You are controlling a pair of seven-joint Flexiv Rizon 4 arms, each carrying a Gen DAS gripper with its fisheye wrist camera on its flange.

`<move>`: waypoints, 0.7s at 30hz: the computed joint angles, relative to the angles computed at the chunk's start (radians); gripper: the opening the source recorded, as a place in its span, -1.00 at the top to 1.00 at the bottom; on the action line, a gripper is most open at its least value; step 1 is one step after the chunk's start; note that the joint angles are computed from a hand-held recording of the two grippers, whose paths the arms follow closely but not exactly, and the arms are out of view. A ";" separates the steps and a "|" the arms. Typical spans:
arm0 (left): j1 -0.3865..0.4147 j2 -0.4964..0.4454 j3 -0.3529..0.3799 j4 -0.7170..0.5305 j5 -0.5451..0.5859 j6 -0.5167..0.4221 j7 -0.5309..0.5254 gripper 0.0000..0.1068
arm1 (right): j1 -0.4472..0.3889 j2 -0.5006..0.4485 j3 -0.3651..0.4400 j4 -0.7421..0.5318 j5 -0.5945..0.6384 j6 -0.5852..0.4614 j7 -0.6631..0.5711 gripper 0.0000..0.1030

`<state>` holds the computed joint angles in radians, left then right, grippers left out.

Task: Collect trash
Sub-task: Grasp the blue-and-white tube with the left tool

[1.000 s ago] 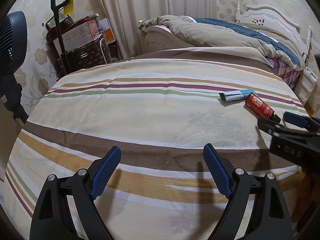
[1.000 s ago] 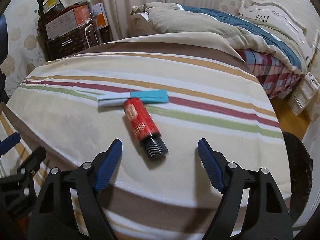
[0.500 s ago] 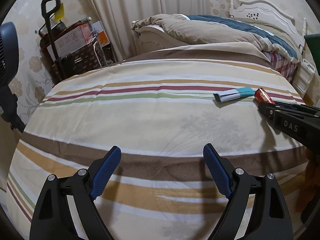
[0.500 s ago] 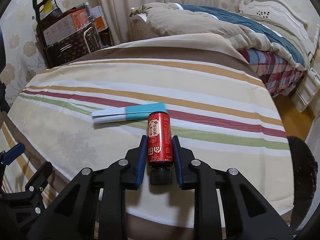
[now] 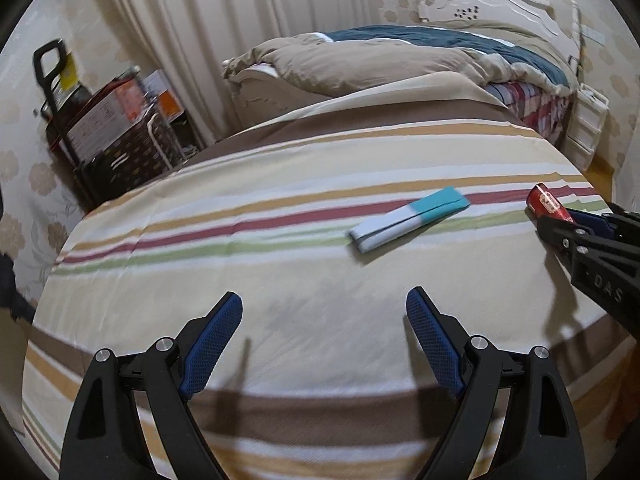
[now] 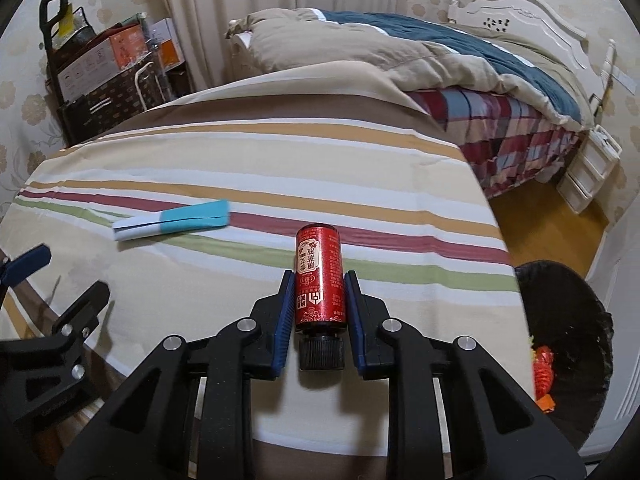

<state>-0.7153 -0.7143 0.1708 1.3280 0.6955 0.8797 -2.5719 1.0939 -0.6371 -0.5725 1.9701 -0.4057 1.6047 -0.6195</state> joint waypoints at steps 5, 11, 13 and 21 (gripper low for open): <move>0.009 -0.046 -0.015 -0.072 -0.014 -0.009 0.072 -0.57 | -0.006 0.008 -0.007 0.020 0.011 0.015 -0.011 0.54; 0.025 -0.089 -0.017 -0.131 -0.062 -0.004 0.148 -0.57 | -0.018 0.009 0.009 0.023 0.043 0.028 -0.035 0.53; 0.031 -0.100 -0.017 -0.145 -0.078 0.001 0.176 -0.57 | -0.019 0.010 0.012 0.023 0.052 0.030 -0.042 0.53; 0.049 -0.141 -0.015 -0.194 -0.142 0.028 0.263 -0.57 | -0.037 0.011 0.038 0.019 0.088 0.042 -0.067 0.53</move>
<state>-0.6664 -0.8555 0.1554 1.1342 0.5535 0.9076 -2.3086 1.0565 -0.6264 -0.5349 1.9889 -0.3182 1.6467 -0.6863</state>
